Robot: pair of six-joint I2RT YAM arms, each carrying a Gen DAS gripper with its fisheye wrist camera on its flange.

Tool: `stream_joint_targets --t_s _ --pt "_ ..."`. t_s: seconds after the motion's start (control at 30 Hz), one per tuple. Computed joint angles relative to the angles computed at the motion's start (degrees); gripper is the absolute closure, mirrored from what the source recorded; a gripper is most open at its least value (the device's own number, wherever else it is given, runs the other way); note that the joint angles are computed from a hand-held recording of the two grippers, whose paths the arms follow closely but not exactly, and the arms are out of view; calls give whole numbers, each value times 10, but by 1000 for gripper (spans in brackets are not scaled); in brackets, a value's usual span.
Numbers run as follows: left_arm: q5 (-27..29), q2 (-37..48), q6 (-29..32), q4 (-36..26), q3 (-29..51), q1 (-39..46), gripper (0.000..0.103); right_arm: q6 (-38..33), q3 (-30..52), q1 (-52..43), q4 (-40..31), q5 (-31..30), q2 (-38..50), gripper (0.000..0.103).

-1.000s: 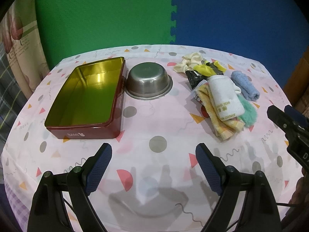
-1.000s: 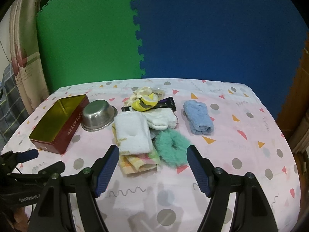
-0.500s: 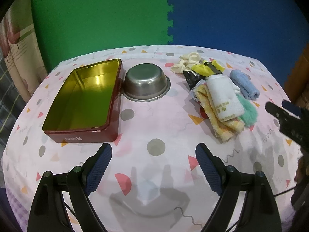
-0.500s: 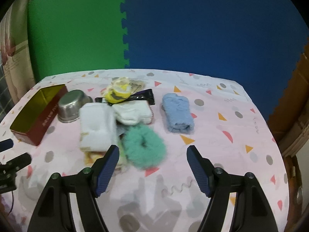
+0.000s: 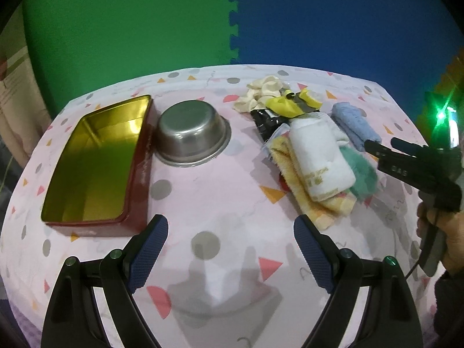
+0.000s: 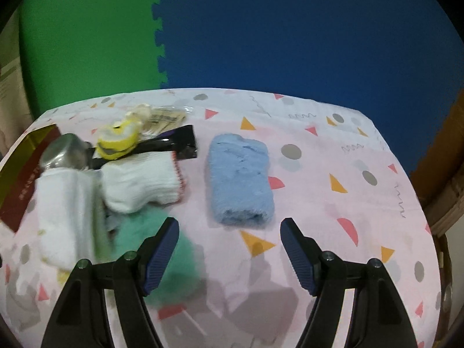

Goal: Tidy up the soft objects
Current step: 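Grasp the blue fuzzy sock with the right gripper while the left gripper grasps the white folded towel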

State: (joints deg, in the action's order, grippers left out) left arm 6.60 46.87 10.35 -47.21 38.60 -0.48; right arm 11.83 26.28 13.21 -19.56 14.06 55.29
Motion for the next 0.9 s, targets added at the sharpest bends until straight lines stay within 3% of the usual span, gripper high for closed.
stream_joint_targets --t_s 0.37,0.43,0.47,0.57,0.63,0.9 --pt "-34 65 -54 44 12 -81 17 -43 26 -79 127 -53 156 29" --pt "-35 70 -61 51 12 -91 17 -45 29 -81 139 -54 174 40" --pt "-34 72 -63 53 13 -93 17 -48 31 -85 144 -65 183 56" --pt "-22 78 -69 60 14 -97 17 -46 32 -89 146 -77 193 64" --pt "-16 83 -72 65 14 -100 17 -45 27 -90 144 -80 179 75" --pt "-12 127 -99 90 23 -136 17 -29 -26 -103 91 -89 73 79"
